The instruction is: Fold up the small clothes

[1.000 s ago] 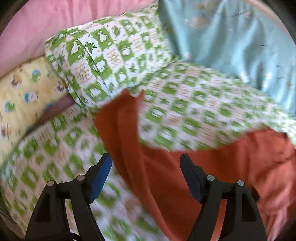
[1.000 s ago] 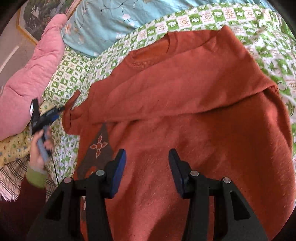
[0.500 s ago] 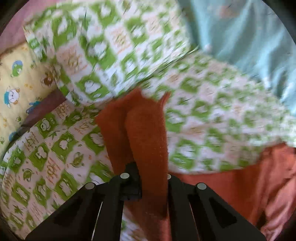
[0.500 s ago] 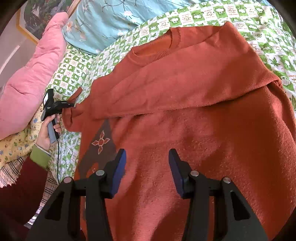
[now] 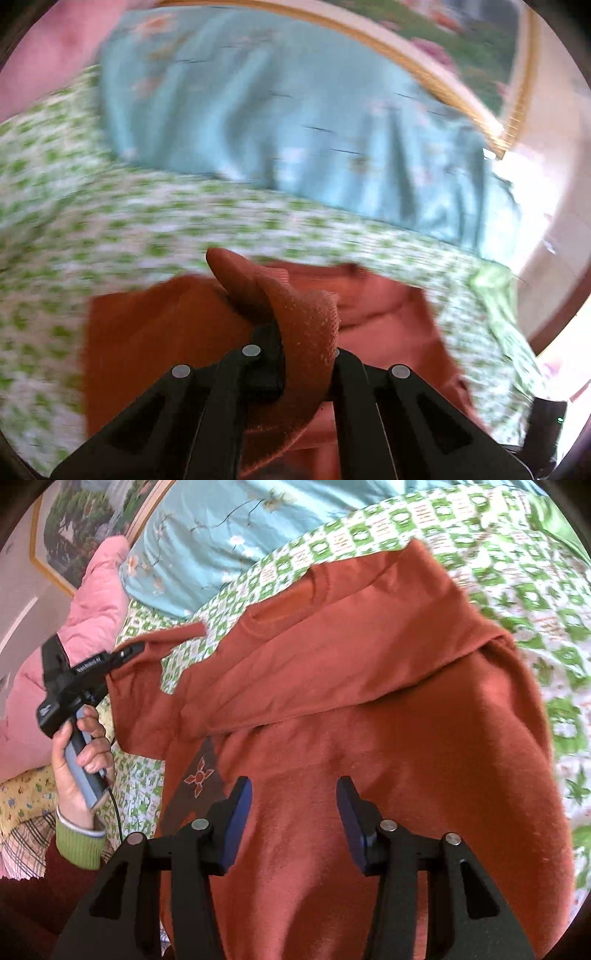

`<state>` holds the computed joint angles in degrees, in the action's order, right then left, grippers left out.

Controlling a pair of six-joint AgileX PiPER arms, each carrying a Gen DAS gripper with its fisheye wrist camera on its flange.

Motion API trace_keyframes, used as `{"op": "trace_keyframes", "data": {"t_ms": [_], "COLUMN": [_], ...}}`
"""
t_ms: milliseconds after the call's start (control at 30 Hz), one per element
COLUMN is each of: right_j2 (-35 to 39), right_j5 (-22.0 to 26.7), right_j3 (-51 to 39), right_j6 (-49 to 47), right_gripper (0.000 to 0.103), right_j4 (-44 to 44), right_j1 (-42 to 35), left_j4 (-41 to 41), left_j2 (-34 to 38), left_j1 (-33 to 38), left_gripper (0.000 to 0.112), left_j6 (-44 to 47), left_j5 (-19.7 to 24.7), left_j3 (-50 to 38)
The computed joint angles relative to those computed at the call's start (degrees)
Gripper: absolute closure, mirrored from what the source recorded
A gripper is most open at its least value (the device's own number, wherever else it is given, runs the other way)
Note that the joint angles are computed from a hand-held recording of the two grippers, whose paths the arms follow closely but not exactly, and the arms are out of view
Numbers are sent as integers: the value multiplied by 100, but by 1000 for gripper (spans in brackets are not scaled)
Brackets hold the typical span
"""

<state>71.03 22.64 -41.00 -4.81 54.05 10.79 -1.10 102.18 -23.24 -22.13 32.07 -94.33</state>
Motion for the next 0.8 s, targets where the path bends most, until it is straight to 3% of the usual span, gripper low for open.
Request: {"op": "trace_keyframes", "data": {"t_ms": [133,367,433,500,567,633,800], "right_j2": [-272,-580,-582,-528,-367,-179,722], "right_j5": [29,160,221,241,246,110,330], "right_j3": [287,646,688,704,612,440,-211], "right_j6": [-95,-217,-387,-584,-561,-424,-1711], "right_gripper": [54,54,54,53,46,46,46], "right_j4": [130,283,455,691,707,529,1845], "right_j1": [-288,-784,-941,-1074,-1158,-1107,-1321], "left_j4": [117,384,373,11,-92,-6,-67], "left_j2": [700,1902,1944,1782,1443,984,-416], "left_j1": [-729,-1284,-1332,-1284,-1258,-1250,-1020], "left_gripper": [110,109,100,83,59,56,54], "left_j6": [-155,-309,-230,50,41,-70,-110], "left_j5": [79,635,743,662,449,144,-343], "left_j3": [-637,-1507,-1454,-1126,-577,135,1933]}}
